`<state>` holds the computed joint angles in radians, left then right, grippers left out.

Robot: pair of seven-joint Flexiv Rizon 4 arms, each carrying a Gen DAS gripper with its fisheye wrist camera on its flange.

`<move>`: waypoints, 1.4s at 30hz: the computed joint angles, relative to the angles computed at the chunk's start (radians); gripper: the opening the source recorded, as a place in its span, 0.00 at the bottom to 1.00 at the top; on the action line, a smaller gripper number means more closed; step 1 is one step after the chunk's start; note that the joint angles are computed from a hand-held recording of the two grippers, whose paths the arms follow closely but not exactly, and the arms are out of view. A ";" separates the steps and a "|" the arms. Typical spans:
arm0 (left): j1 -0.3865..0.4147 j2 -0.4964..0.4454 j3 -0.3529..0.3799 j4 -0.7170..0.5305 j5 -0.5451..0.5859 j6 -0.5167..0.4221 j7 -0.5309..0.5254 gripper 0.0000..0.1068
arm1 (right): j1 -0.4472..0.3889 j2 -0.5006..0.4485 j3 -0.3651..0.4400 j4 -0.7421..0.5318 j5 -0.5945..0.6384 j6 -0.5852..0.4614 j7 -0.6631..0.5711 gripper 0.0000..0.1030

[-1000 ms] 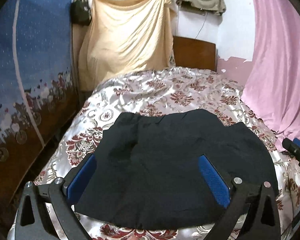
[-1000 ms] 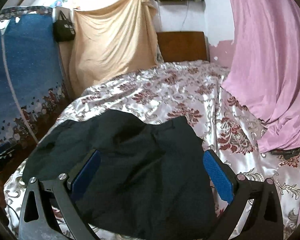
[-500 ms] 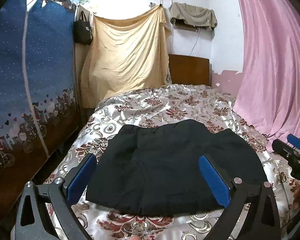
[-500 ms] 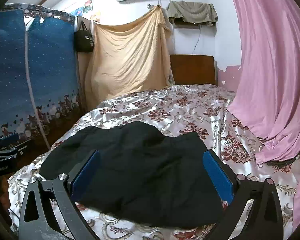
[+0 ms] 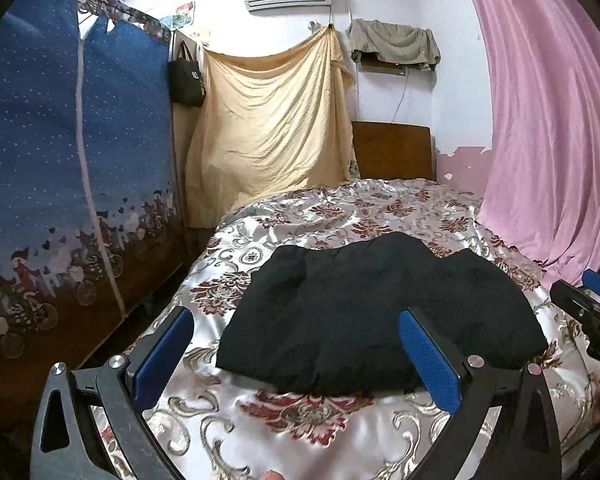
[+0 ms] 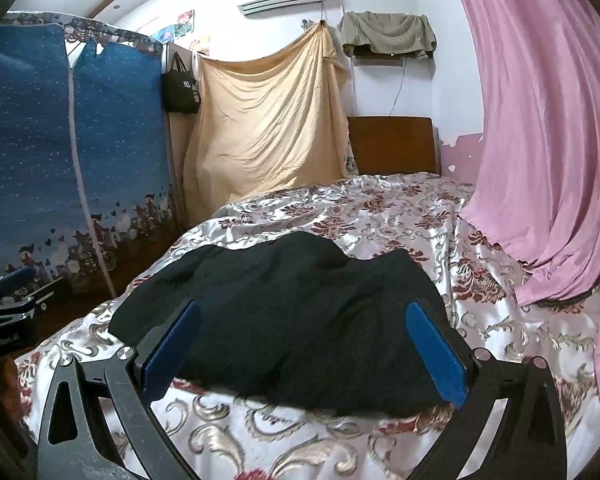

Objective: Fold large clothes

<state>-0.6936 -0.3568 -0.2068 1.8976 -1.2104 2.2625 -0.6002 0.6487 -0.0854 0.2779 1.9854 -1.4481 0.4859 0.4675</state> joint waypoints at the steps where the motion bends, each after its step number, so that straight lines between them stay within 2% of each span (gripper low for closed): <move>1: 0.004 0.006 0.001 0.018 0.020 0.001 -0.023 0.96 | 0.008 -0.003 0.006 0.002 0.000 -0.017 0.006 0.98; 3: 0.008 0.013 0.007 0.050 0.061 0.011 -0.063 0.96 | 0.019 -0.007 0.011 0.006 -0.004 -0.032 0.015 0.98; 11: 0.004 0.011 0.013 0.096 0.059 0.018 -0.085 0.96 | 0.055 -0.024 0.018 0.018 0.005 -0.077 0.026 0.98; 23: 0.008 0.004 0.035 0.178 0.184 0.064 -0.189 0.96 | 0.082 -0.035 0.022 0.055 0.003 -0.092 0.078 0.98; 29: -0.003 -0.001 0.039 0.171 0.157 0.051 -0.156 0.96 | 0.081 -0.034 0.021 0.066 -0.003 -0.082 0.088 0.98; 42: -0.002 0.004 0.042 0.186 0.142 0.022 -0.167 0.96 | 0.069 -0.039 0.015 0.079 0.005 -0.043 0.101 0.98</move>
<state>-0.6952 -0.3528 -0.1653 2.0840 -1.0682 2.2849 -0.7671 0.7177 -0.1243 0.2927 2.0642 -1.4426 0.4433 0.5689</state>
